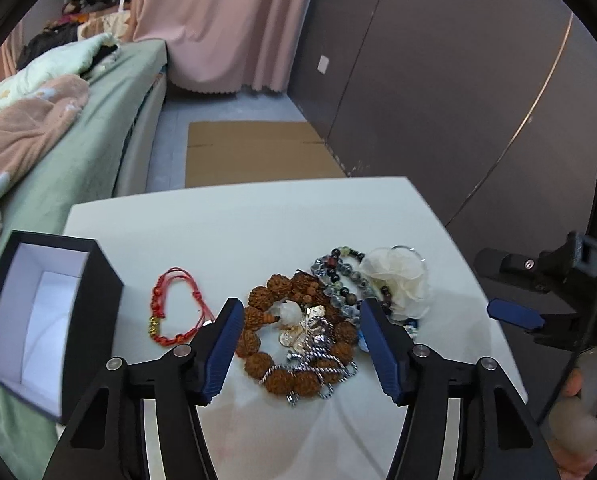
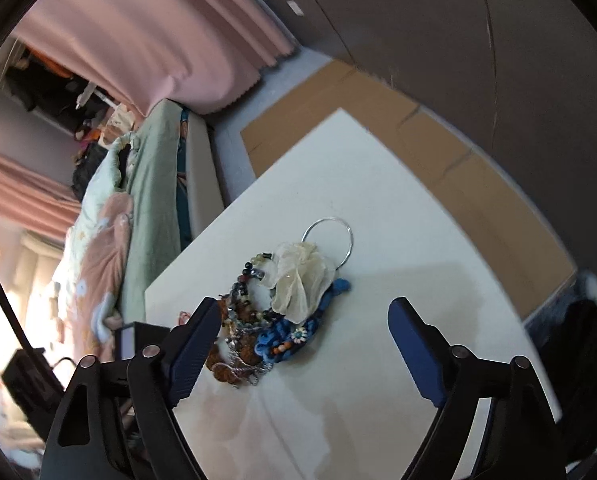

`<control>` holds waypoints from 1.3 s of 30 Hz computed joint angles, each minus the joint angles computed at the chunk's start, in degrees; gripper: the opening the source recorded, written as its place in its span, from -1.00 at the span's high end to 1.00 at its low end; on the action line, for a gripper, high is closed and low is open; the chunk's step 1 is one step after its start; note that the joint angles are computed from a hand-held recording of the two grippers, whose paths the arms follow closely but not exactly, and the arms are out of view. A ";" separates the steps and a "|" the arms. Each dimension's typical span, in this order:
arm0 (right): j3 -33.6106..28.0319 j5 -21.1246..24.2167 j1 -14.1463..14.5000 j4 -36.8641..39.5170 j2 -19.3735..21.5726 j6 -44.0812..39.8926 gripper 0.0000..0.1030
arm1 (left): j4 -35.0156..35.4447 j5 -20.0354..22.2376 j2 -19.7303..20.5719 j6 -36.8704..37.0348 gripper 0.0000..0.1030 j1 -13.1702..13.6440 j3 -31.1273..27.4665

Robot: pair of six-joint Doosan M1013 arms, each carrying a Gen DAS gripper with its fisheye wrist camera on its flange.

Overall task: Organize jewelry
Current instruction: 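Reach the right tool into the pile and grasp the white flower scrunchie, then carry the scrunchie with the right tool into the black box and open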

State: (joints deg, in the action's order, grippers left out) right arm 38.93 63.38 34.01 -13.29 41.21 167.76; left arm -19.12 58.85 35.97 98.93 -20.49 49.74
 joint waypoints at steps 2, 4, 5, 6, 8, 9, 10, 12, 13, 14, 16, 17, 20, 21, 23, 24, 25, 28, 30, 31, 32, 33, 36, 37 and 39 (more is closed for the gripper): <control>-0.28 -0.42 -0.52 1.85 0.48 -0.10 -0.68 | 1.08 1.69 1.32 -0.90 -0.11 -0.18 -1.58; -1.32 0.36 -0.94 2.92 1.23 -0.57 -0.68 | 1.42 3.13 2.30 -1.67 -0.05 -0.23 -2.76; -1.74 0.62 -1.07 3.36 1.54 -0.77 -0.68 | 1.22 3.76 2.69 -1.93 -0.04 -0.16 -3.18; -2.03 0.75 -1.15 3.72 1.77 -0.85 -0.68 | 1.08 3.89 2.90 -2.00 -0.04 -0.14 -3.26; -2.22 1.01 -1.29 4.23 2.03 -0.92 -0.68 | 2.44 1.87 2.56 -1.82 -0.03 -0.48 -2.35; -2.45 1.23 -1.31 4.46 2.26 -0.90 -0.68 | 3.01 0.97 2.37 -1.46 0.01 -0.64 -1.93; -2.60 1.44 -1.38 4.69 2.39 -0.94 -0.68 | 3.28 0.64 2.37 -1.18 0.14 -0.74 -1.79; -2.91 1.87 -1.57 5.34 2.68 -1.20 -0.68 | 4.29 -0.17 2.32 -1.07 0.47 -0.94 -1.53; -3.39 2.24 -1.63 5.61 3.01 -1.42 -0.68 | 5.07 -0.60 2.24 -1.23 0.60 -1.03 -1.40; -3.86 2.59 -1.68 5.74 3.30 -1.64 -0.68 | 3.31 -0.39 2.22 -0.05 0.71 -0.78 -1.30; -5.07 3.45 -1.71 5.40 4.02 -1.98 -0.68 | 0.83 1.36 2.75 0.62 0.83 -0.44 -2.19; -6.26 4.18 -1.72 5.19 4.66 -2.23 -0.68 | 0.42 1.35 2.61 0.52 0.94 -0.34 -2.06; -8.39 5.24 -1.71 4.65 5.86 -3.05 -0.68 | -1.52 0.92 1.94 1.83 1.00 0.07 -1.43; -9.14 5.57 -1.70 4.42 6.29 -3.34 -0.68 | -2.56 0.35 1.57 2.35 1.00 0.27 -1.01; -10.50 6.39 -1.69 4.14 7.08 -3.95 -0.57 | -3.82 -0.80 0.89 3.03 1.00 0.58 -0.28; -12.00 7.22 -1.67 4.05 7.89 -4.35 -0.44 | -4.51 -1.42 0.50 3.36 1.00 0.80 0.10; -13.04 7.96 -1.69 4.13 8.47 -4.82 -0.39 | -5.14 -1.79 0.19 3.62 1.00 1.04 0.42; -14.64 9.06 -1.63 4.25 9.48 -5.30 -0.03 | -7.14 -2.43 -0.42 3.63 1.00 1.76 0.86; -16.00 10.38 -1.58 4.35 10.33 -5.28 0.28 | -8.48 -2.41 -0.72 3.45 1.00 2.34 0.86; -16.28 10.83 -1.57 4.53 10.53 -5.28 0.58 | -9.04 -2.53 -0.95 3.48 1.00 2.64 0.99; -16.45 11.10 -1.61 5.04 10.70 -5.18 0.80 | -9.51 -2.68 -1.17 3.44 1.00 2.90 1.04; -15.65 10.21 -1.62 5.53 10.35 -4.91 0.82 | -10.11 -3.06 -1.53 3.58 1.00 3.19 1.33; -13.48 7.06 -1.09 4.02 9.14 -3.92 0.88 | -11.98 -3.82 -2.30 4.13 1.00 4.13 1.67; -14.01 6.64 -0.72 2.76 9.29 -4.00 0.89 | -12.60 -4.36 -2.70 4.35 1.00 4.44 2.00; -15.07 5.98 0.01 0.06 9.51 -4.68 0.89 | -13.19 -5.67 -3.47 4.60 1.00 4.91 2.81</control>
